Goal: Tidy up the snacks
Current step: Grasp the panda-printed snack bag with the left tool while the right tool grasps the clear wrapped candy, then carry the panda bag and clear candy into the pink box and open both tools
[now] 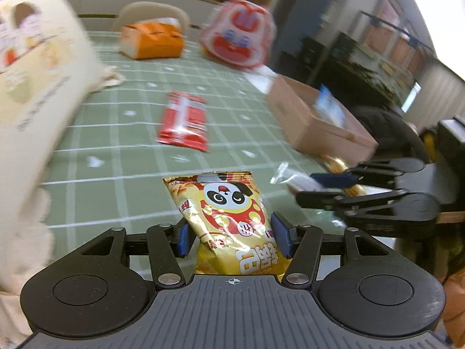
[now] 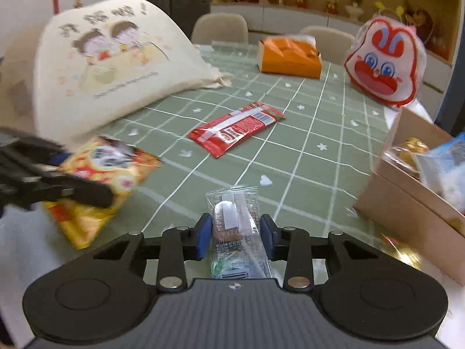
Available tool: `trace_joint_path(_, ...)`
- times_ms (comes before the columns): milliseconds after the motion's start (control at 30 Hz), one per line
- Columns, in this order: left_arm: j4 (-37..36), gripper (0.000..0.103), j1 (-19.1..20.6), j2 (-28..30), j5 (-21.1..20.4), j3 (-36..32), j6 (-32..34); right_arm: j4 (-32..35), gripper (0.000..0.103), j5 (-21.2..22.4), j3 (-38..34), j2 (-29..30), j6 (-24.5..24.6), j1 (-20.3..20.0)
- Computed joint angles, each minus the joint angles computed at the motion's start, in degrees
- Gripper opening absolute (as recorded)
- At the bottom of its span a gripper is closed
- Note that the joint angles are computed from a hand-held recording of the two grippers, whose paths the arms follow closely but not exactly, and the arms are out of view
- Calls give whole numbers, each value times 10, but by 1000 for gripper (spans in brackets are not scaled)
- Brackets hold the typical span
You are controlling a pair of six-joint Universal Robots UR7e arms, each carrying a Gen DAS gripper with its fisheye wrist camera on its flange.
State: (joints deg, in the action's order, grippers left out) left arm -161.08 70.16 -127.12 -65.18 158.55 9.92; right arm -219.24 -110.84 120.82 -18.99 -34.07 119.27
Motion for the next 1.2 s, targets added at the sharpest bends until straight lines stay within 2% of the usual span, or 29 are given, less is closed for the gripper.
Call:
trace_joint_path(100,44,61,-47,-7,-5,7,-21,-70,36,15,77,-37,-5,-4)
trace_joint_path(233,55,59,-116,31,-26,-5,-49,-166,36,8,160,-92,4,-11)
trace_joint_path(300,7,45,-168,75,-17,-16,-41,-200,36,-3,185,-128,12,-10)
trace_joint_path(333,-35,33,-185,107,-15,-23,-29,-222,36,-10,193,-149,14,-7)
trace_joint_path(400,-123,31,-196,192,-30,-55,-1,-238,36,-19,199,-192,17,-1)
trace_joint_path(467,-201,29,-188,278,-46,-92,19,-234,36,-27,193,-234,19,1)
trace_joint_path(533,-278,26,-175,369,-43,-133,37,-241,36,-35,174,-257,4,-3)
trace_joint_path(633,-313,22,-141,448,-49,-176,17,-214,36,-34,146,-276,20,-27)
trace_joint_path(700,-299,22,-119,462,-62,-183,14,-185,36,-15,142,-281,39,-58)
trace_joint_path(800,-269,23,-97,463,-65,-174,24,-184,36,2,138,-248,30,-99)
trace_joint_path(900,-223,23,-74,454,-62,-167,13,-152,36,4,119,-216,54,-127)
trace_joint_path(967,-223,23,-62,451,-70,-157,10,-134,36,10,102,-205,61,-129)
trace_joint_path(1067,-231,23,-46,449,-91,-145,4,-124,36,16,49,-188,56,-108)
trace_joint_path(1133,-230,23,-30,446,-103,-140,-3,-91,47,12,-5,-175,60,-93)
trace_joint_path(1167,-226,23,-22,443,-107,-139,-4,-47,66,5,-33,-174,68,-86)
trace_joint_path(1200,-219,23,-15,433,-109,-137,-6,9,70,-13,-64,-171,78,-79)
